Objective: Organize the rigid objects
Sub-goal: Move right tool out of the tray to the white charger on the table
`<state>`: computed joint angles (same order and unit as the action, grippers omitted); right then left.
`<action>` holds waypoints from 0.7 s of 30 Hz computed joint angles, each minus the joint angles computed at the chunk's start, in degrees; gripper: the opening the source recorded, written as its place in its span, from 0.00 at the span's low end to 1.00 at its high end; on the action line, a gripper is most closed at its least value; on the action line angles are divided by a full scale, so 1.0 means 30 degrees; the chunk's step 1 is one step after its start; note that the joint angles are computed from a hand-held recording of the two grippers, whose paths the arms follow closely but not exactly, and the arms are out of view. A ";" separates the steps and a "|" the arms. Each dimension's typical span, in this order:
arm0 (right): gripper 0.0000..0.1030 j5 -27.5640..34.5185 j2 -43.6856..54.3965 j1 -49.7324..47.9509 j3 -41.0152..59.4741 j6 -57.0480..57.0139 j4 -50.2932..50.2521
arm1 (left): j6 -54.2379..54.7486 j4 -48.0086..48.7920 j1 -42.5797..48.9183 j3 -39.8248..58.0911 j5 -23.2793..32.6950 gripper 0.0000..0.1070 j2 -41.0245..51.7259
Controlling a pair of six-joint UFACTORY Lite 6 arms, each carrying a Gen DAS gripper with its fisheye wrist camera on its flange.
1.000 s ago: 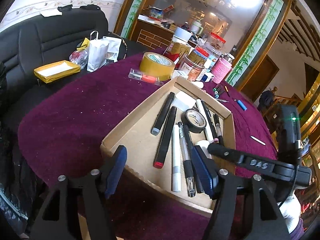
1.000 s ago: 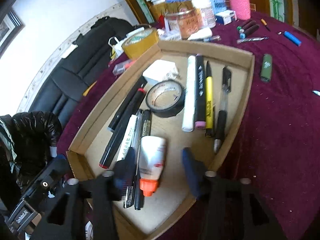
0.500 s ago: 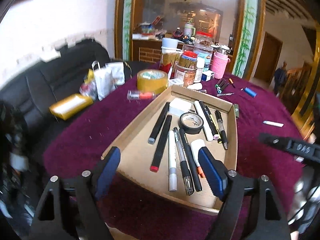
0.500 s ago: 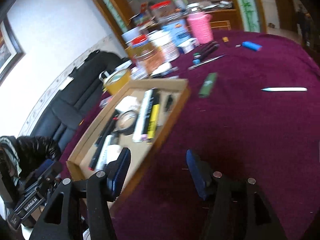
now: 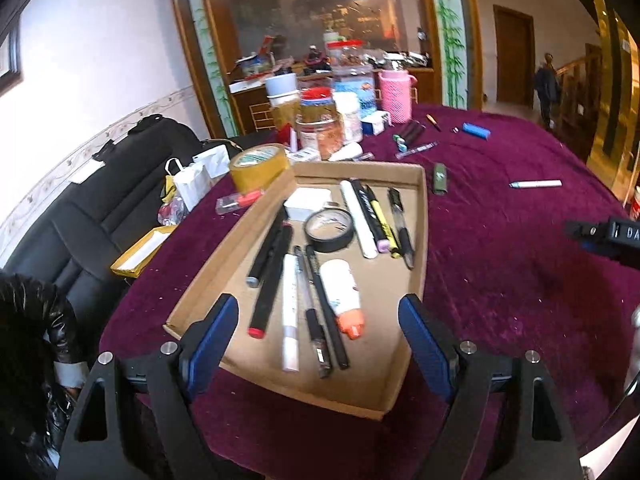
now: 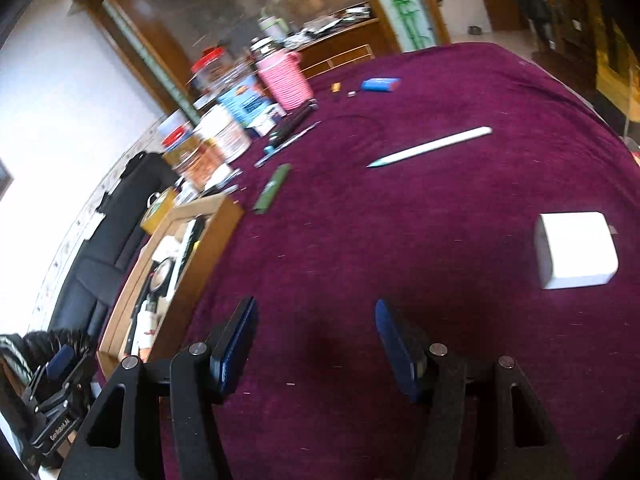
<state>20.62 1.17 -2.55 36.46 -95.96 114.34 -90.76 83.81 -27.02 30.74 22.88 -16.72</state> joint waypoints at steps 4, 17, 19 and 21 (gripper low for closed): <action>0.63 0.0901 -0.0313 -0.1824 -0.0745 -0.0109 -0.0741 | 0.0053 -0.0345 -0.1253 0.0339 0.0728 0.76 0.0743; 0.63 0.3129 -0.0445 -0.7917 -0.1041 0.0508 -0.3571 | 0.0678 -0.1390 -0.3056 0.1288 0.1199 0.76 0.2431; 0.63 0.3381 -0.0236 -0.8890 -0.0719 0.0831 -0.4110 | 0.0734 -0.1517 -0.3248 0.1444 0.1183 0.76 0.2732; 0.64 0.3682 0.0046 -0.9709 -0.0414 0.1036 -0.4509 | 0.0691 -0.1530 -0.3459 0.1565 0.1120 0.76 0.3001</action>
